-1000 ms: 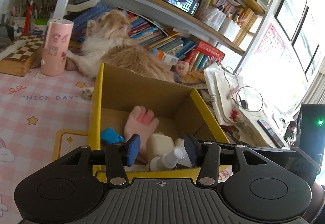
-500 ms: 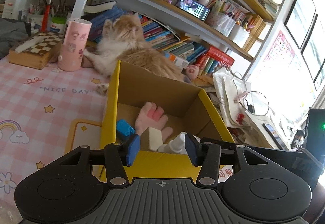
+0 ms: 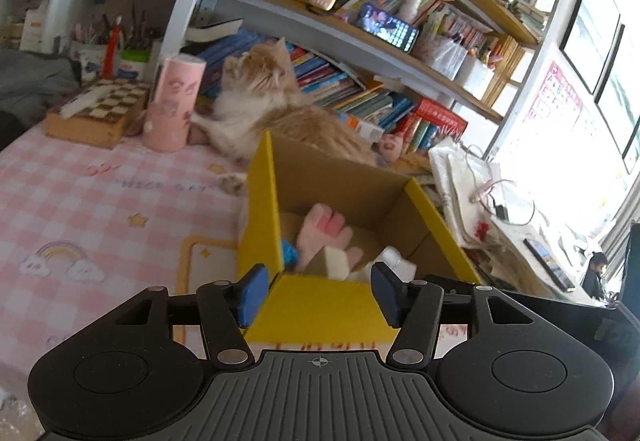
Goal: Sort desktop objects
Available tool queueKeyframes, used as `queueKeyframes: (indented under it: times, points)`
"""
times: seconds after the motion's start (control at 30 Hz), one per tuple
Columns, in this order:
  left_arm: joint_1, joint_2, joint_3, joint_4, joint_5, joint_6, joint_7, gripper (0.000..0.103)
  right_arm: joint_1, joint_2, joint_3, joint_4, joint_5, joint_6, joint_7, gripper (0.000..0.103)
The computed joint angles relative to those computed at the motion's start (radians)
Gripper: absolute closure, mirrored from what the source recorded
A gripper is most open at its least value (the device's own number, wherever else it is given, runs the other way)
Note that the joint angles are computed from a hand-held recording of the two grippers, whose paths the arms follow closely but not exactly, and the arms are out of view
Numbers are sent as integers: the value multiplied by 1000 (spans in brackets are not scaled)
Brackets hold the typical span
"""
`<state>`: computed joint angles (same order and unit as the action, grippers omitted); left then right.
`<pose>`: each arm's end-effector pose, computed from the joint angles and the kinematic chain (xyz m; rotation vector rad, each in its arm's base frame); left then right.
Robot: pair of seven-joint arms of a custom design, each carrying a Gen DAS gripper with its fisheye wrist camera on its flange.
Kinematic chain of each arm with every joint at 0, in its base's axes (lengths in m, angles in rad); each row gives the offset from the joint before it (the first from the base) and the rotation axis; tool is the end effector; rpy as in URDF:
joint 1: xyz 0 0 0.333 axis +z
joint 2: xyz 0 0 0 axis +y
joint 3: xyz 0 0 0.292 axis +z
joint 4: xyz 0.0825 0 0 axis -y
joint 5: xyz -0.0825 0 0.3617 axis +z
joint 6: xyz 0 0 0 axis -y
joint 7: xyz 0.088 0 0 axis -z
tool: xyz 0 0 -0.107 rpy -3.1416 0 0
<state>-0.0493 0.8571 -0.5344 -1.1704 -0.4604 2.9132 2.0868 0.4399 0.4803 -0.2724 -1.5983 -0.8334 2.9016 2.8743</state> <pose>0.7254 -0.2551 0.4107 -1.4893 2.0694 -1.5075 0.6670 0.1911 0.4288 -1.3571 1.8668 -0.8106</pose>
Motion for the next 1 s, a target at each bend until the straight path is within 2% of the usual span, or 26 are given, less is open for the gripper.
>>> queueKeyframes:
  times: [0.17, 0.33, 0.6, 0.63, 0.77, 1.0]
  points:
    - [39, -67, -2, -113, -4, 29, 15, 40, 36, -28, 4, -42, -22, -30, 68, 58]
    - [85, -114, -23, -195, -17, 48, 39, 38, 56, -45, 42, -56, -60, -71, 80, 57]
    - [127, -203, 1, -322, -46, 45, 22, 37, 71, -64, 105, -71, -97, -140, 98, 55]
    - [138, -211, -5, -339, -50, 54, 36, 37, 74, -67, 112, -74, -99, -147, 100, 55]
    - [166, -250, -20, -434, -24, 181, 97, 37, 93, -84, 124, -92, -126, -181, 142, 53]
    - [290, -305, -113, -553, -19, 172, 92, 31, 100, -108, 169, -121, -146, -268, 224, 49]
